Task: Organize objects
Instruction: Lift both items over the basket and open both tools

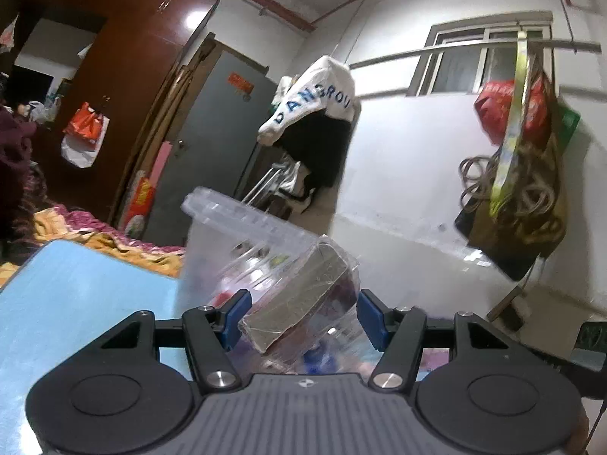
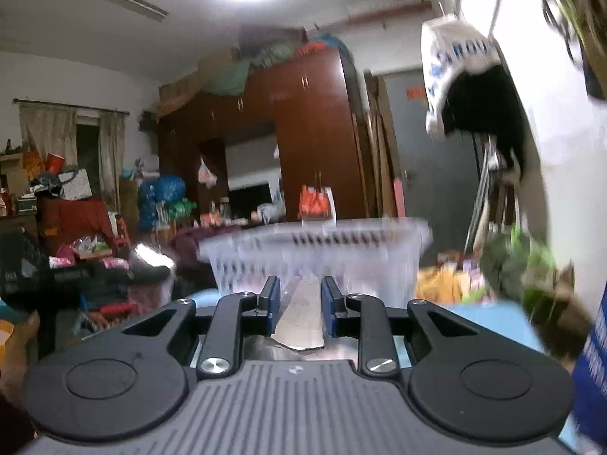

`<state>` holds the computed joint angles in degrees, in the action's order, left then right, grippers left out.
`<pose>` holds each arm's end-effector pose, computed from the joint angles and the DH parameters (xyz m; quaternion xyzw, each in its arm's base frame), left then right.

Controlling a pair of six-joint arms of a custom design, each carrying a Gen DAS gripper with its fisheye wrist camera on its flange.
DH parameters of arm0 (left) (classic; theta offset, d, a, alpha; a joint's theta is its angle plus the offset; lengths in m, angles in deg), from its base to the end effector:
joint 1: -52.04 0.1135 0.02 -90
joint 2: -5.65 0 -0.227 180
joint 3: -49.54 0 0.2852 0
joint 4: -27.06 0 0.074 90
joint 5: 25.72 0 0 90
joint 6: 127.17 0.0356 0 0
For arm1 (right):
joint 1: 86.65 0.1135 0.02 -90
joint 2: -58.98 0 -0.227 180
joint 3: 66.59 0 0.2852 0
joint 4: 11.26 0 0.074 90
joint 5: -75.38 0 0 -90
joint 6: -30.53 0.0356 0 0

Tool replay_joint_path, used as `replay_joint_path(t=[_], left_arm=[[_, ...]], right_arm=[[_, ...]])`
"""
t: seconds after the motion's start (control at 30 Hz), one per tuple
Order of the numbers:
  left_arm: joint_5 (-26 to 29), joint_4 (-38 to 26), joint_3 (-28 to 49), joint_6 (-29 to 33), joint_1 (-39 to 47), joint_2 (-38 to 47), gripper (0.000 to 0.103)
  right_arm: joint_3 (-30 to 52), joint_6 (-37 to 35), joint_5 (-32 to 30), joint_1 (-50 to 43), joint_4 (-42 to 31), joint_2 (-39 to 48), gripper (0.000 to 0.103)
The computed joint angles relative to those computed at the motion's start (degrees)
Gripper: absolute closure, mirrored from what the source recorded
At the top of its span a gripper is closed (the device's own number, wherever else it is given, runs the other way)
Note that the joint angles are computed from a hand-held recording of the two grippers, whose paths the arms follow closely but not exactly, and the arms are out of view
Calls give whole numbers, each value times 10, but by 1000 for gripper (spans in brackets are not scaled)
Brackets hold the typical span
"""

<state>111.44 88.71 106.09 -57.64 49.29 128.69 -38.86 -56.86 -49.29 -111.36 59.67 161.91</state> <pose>0.3537 -0.0431 0.0340 0.1635 0.7085 -0.4133 0.5482 0.2325 -0.0847 0.0513 -0.0317 0.7277 0.0899 0.6792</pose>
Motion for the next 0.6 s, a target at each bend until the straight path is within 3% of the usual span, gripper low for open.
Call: replay_joint_path(t=[0.07,0.17,0.3,0.37,0.4,0.43,0.47,0.5,0.53,0.6], left_arm=[[-14,-16,-3,-8,-16,-36,38],[-46,-111,26,1,-50,-101,38],[-132,-297,148,26,-97,-105,38],[-172,-332,198,31,-109,-78,38],[-186,-348,220,42,-114,-64,30],[-192,-374,240,57,-117,-53,22],[-201,-406,255,75,-122,-47,14],[-219,-407,248,87,-125,-50,14],[-228,-395,233,96,-126,-57,14],[-216,-360,183,102,-116,-81,14]], right_arm=[[-8,-15,28,23,-76,-98,77],[45,-37,98,69,-213,-180,77],[202,-53,182,105,-355,-105,77],[254,-67,202,115,-388,-57,74],[269,-70,208,117,-396,-39,72],[269,-66,214,117,-384,-29,58],[259,-59,212,115,-368,-27,38],[237,-49,196,108,-342,-32,28],[211,-44,176,99,-317,-43,11],[138,-38,155,83,-251,-74,2]])
